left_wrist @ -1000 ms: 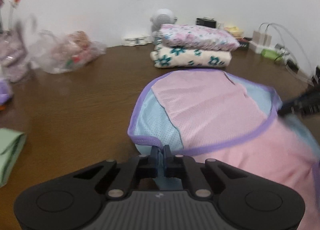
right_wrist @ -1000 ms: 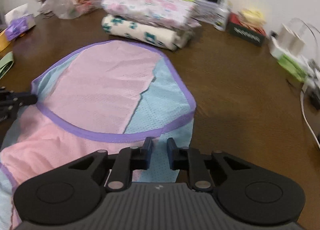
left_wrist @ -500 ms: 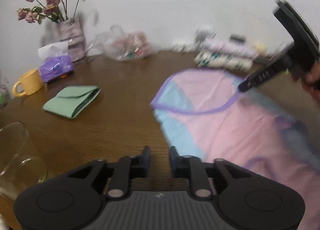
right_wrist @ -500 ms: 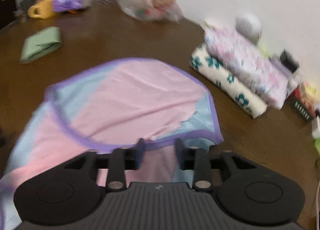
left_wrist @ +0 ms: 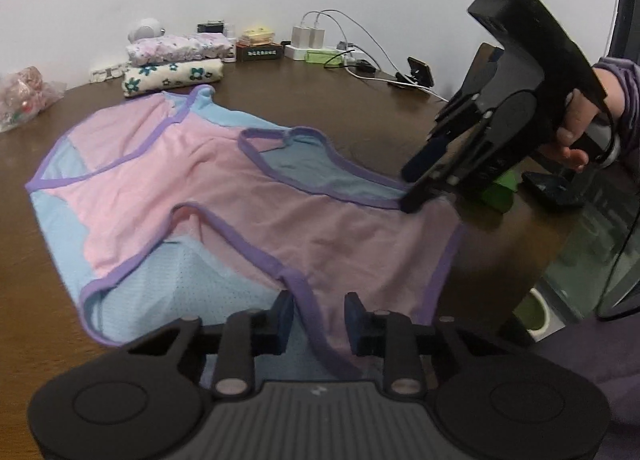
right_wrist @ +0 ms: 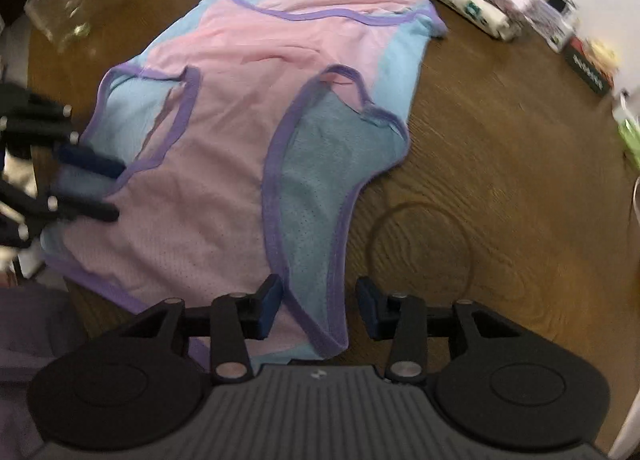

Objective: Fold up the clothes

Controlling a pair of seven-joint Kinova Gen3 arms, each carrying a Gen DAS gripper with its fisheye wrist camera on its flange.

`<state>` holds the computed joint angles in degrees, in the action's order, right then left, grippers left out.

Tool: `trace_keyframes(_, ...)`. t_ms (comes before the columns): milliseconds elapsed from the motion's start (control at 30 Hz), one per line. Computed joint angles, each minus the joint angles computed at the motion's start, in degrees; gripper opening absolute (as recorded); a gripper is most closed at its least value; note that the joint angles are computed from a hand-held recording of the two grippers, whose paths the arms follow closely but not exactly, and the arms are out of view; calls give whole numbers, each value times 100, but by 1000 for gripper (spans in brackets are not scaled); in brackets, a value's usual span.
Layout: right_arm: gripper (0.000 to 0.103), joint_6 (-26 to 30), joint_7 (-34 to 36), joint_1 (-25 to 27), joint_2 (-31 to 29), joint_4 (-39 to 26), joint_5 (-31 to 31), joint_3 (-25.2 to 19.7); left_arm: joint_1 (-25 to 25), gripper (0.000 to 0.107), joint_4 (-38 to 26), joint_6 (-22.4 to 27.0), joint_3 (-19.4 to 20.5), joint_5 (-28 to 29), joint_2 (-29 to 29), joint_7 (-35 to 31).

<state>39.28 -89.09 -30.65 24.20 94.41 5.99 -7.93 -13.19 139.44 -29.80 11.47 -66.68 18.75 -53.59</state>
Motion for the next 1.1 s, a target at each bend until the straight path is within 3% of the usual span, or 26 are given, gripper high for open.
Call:
trace_keyframes(33,11,-51,61,44,-13,28,-20,-23,164,19,-2,24,-56,159,10,-19)
trace_keyframes(133,10,-39,-42,-52,73,-107,275,203,877,19,-100,217,-279,858,33,-106)
trace_keyframes(233,9,59,-470,-104,260,-362,897,383,1023,19,-331,559,276,1557,187,-201)
trace_keyframes(300,8,150,-880,-379,506,-675,1363,889,1055,19,-420,561,515,2021,244,-571)
trace_keyframes(400,7,133,-1567,-819,978,-1064,2062,1683,1295,27,-406,408,78,2703,-74,-1270)
trace_keyframes(467,8,127,-1986,-896,1146,-1201,2348,1891,1489,43,-385,192,-453,2932,-254,-1736)
trace_keyframes(567,20,-415,-2030,-437,654,-851,2317,1410,1336,50,-429,-339,-1166,2578,-124,-2435)
trace_keyframes(633,45,-881,-1625,-111,128,-366,2005,879,932,50,-567,-529,-1212,2112,150,-2848)
trace_keyframes(767,48,-1813,-693,373,-490,671,1149,-183,162,50,-1143,100,-588,1326,568,-2656)
trace_keyframes(867,48,-2091,-22,644,-388,914,516,-819,-312,50,-1533,602,-31,1383,875,-2360)
trace_keyframes(1000,43,-2442,-14,32,-71,927,128,-470,-985,46,-1832,1005,632,1075,1104,-1695)
trace_keyframes(1033,35,-2491,-93,-158,0,904,93,-316,-1210,35,-1890,1106,897,842,1168,-1471)
trace_keyframes(1067,30,-2474,-185,-330,43,868,76,-153,-1422,11,-1946,1204,1152,610,1237,-1239)
trace_keyframes(1100,16,-2436,-259,-453,72,844,52,-60,-1604,4,-1998,1284,1371,377,1308,-1006)
